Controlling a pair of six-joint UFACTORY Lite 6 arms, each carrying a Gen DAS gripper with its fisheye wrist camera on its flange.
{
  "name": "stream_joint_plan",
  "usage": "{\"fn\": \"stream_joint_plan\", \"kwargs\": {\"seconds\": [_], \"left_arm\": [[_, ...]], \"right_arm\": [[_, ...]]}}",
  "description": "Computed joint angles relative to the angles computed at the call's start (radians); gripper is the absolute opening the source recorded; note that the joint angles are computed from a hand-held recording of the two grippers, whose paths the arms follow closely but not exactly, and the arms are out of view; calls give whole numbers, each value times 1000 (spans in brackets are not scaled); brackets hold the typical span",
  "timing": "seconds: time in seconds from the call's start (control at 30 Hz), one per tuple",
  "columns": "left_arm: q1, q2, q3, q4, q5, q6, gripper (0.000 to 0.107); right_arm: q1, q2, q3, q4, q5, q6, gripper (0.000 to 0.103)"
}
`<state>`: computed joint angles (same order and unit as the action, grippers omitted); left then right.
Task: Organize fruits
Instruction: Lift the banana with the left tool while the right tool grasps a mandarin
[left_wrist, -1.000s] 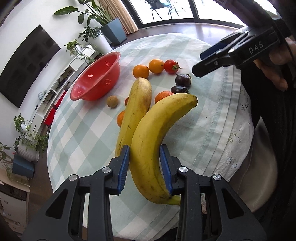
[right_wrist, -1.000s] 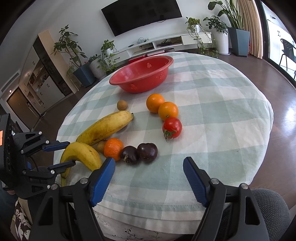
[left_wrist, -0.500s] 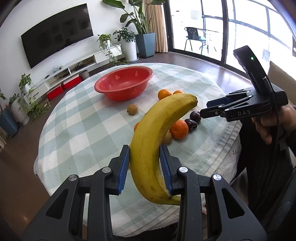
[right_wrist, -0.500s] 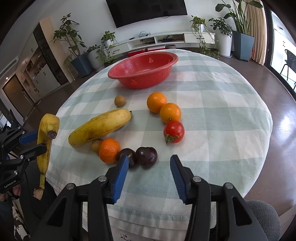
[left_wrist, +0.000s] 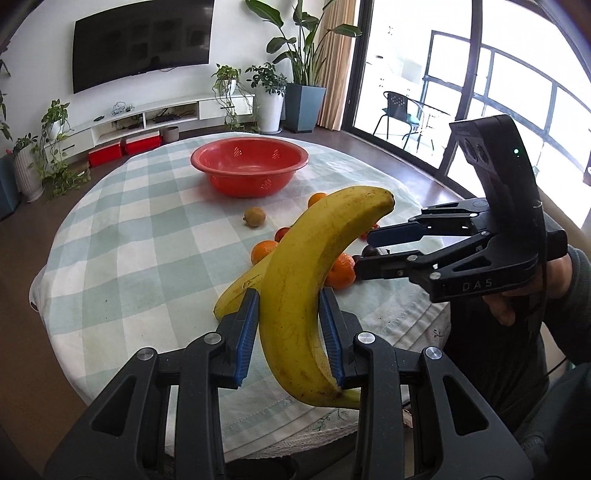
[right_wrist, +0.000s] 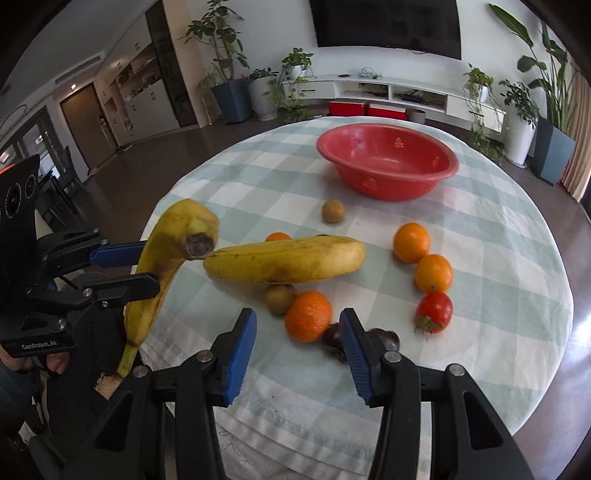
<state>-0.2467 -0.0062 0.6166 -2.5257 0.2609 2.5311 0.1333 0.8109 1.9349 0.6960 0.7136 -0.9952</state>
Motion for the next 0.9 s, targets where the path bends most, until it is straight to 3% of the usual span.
{"fn": "stream_joint_plan", "kwargs": {"seconds": [0.27, 0.57, 0.9], "left_arm": [[72, -63, -66, 120, 45, -116, 31], [80, -50, -65, 144, 71, -144, 31], [71, -7, -36, 138, 63, -159, 31]], "right_arm": [[52, 198, 302, -260, 95, 181, 51], [80, 317, 483, -347, 188, 171, 51], [81, 416, 645, -379, 248, 179, 40]]}}
